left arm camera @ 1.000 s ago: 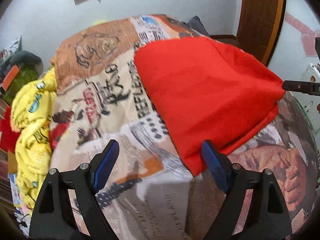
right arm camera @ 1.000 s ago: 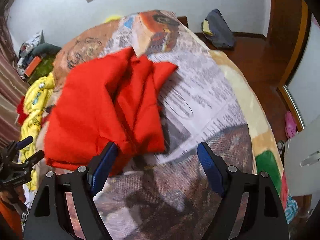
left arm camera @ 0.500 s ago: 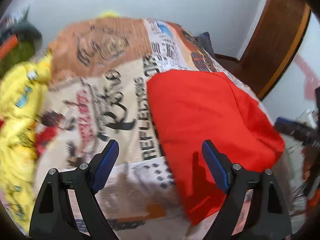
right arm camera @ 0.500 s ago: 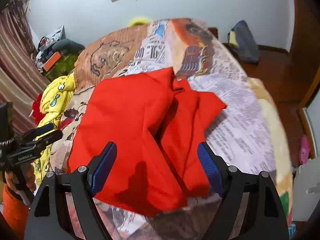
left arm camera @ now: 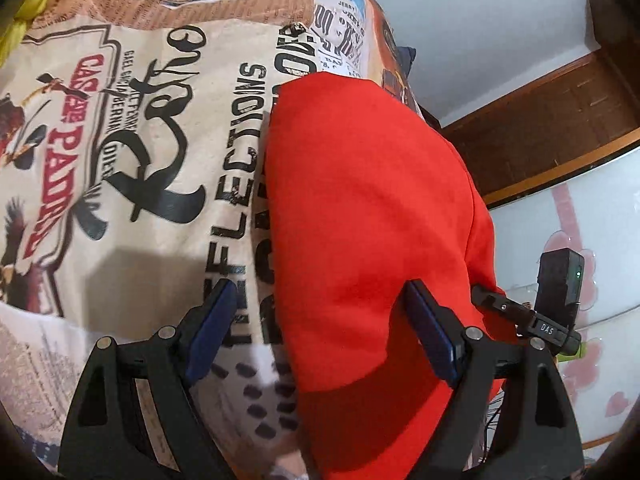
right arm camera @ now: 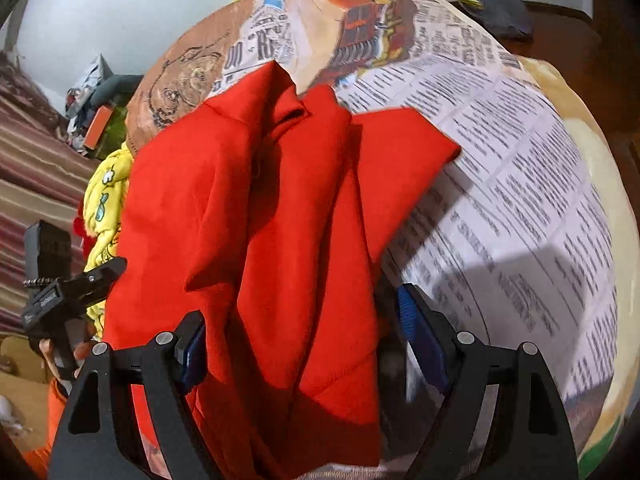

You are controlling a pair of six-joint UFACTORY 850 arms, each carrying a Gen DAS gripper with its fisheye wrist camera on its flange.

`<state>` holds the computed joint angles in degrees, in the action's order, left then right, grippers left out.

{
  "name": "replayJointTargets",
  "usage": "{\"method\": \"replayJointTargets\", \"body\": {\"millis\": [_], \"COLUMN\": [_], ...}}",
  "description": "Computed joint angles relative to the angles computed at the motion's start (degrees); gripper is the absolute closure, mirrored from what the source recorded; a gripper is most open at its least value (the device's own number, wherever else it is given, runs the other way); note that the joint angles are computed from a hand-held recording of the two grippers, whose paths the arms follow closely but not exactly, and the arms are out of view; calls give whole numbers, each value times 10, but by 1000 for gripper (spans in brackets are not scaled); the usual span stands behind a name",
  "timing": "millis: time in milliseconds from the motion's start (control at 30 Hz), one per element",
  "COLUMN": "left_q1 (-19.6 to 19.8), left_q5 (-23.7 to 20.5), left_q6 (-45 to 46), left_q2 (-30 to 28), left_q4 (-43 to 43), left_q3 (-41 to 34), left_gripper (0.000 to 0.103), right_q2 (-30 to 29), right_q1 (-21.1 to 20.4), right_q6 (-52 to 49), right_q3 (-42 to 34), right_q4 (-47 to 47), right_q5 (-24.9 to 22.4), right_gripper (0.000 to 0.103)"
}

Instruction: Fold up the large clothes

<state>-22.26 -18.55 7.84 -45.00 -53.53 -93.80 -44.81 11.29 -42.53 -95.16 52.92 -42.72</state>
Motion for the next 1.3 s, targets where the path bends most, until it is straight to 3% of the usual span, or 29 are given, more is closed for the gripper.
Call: {"method": "replayJointTargets", "body": {"millis": [167, 233, 367, 433, 533, 733, 967, 1133, 1300], "left_q1": [-2, -4, -10, -13, -18, -31, -16, 11, 44], "left_q5": [-16, -24, -5, 7, 20, 62, 106, 119, 128], "left_q6": [45, 72, 57, 41, 25, -107, -220, -297, -415], "left_q2": [-12, -17, -11, -5, 8, 48, 119, 152, 170], "left_q4": [-45, -65, -27, 3, 32, 200, 348, 439, 571], "left_q3": [-17, -25, -23, -20, -14, 3, 57, 84, 97], "left_gripper": [20, 29, 47, 58, 69, 75, 75, 75, 75], "right_q2": [-8, -8, -3, -1, 13, 45, 46, 27, -28], "right_q1": [4, 3, 1, -2, 1, 26, 56, 87, 120], "right_q6": [-20, -20, -42, -62, -90, -113, -127, -122, -77], "right_q3": [-10, -11, -5, -4, 4, 13, -17, -69, -169], "right_q4": [22, 18, 34, 52, 62, 56, 76, 79, 49], "right_q5": [-6, -6, -7, -17, -14, 12, 29, 40, 41], "right_gripper": [28, 36, 54, 70, 78, 80, 80, 80, 80]}}
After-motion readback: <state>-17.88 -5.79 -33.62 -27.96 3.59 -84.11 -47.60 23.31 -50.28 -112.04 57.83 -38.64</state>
